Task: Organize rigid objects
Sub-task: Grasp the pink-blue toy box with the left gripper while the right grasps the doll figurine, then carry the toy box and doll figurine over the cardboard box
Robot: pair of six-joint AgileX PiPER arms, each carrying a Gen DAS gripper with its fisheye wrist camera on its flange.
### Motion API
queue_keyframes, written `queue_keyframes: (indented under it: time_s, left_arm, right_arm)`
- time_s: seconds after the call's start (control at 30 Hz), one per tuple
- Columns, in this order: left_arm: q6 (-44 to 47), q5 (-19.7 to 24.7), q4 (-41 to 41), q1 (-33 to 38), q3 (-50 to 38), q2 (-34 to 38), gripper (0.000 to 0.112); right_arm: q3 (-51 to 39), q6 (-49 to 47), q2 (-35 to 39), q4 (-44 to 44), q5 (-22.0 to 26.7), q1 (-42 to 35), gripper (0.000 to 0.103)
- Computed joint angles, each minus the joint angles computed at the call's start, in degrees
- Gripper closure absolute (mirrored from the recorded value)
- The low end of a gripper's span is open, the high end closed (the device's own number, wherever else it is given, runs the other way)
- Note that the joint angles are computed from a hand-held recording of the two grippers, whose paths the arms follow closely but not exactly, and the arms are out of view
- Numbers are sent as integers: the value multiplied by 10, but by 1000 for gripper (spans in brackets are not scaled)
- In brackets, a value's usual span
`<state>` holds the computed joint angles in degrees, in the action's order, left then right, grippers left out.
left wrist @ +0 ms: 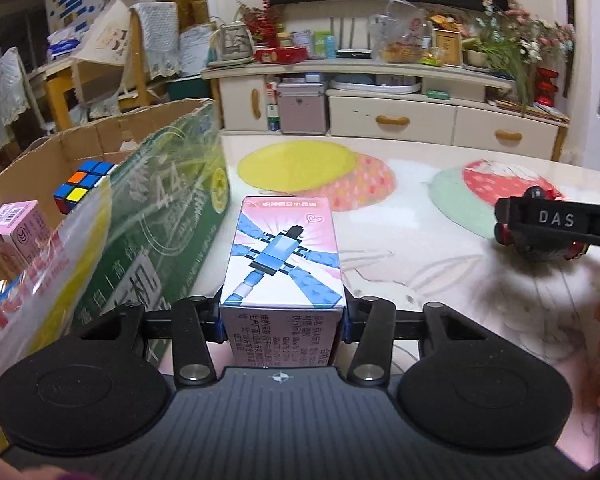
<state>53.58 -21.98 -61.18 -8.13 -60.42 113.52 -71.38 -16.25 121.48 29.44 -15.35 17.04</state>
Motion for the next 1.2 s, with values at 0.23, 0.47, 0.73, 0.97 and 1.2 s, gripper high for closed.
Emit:
queue_keyframes:
  time_s: [0.23,0.47,0.73,0.97,1.2]
  left_arm:
    - [-81,4,106,-6,60,-31,54]
    - [-146,27,187,6,88,-50,54]
    - [-211,46,264,16,122,-82,54]
    - [-284,54,359,25,153,-119,54]
    - [-365,71,471,30,177,-163,54]
  right_arm:
    - [90,-4,-47,28,-50,21,5]
    - [164,-67,-91,106,-89,57,5]
    - [232,-92,-140,184,-113,92,5]
    - [285,-141,-186,267,-140,137,5]
    - [319,-215,-227,356,-168,187,5]
